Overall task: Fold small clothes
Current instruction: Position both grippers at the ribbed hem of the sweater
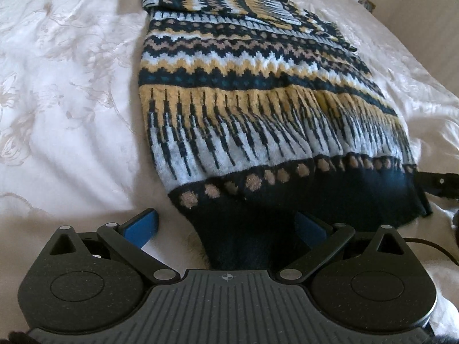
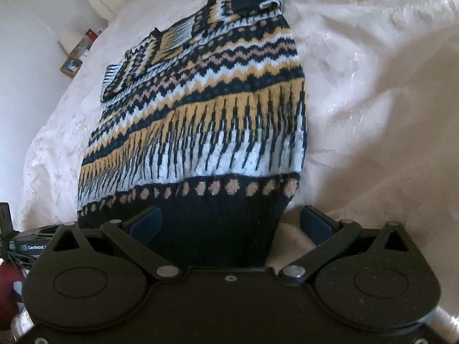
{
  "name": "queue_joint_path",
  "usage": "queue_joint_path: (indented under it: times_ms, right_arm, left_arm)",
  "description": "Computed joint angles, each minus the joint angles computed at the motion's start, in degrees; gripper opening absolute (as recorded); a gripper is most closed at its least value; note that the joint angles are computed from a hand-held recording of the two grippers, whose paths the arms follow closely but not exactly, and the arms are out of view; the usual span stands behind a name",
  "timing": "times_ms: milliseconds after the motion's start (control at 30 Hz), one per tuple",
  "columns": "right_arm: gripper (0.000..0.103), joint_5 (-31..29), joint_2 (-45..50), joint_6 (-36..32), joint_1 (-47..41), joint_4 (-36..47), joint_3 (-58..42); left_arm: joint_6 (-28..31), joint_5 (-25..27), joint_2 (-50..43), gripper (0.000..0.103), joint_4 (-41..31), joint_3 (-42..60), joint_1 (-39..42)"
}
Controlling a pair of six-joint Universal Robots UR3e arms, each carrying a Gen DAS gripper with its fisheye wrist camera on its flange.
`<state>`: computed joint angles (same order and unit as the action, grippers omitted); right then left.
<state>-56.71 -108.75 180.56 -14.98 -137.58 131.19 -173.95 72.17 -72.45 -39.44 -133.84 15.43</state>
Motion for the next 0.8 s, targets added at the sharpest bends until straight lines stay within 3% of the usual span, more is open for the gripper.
queue_joint_path:
  times_ms: [500, 800]
  right_arm:
    - [0.103, 1.2, 6.2, -0.7, 1.1, -0.6, -1.6]
    - [0.103, 3.1, 6.5, -0.8, -0.1, -1.5, -0.8]
  left_arm:
    - [-3.3, 5.1, -5.2, 0.102, 8.7, -0.5, -5.1]
    - [-3.0, 2.7, -4.2, 0.101, 9.8, -1.9, -3.0]
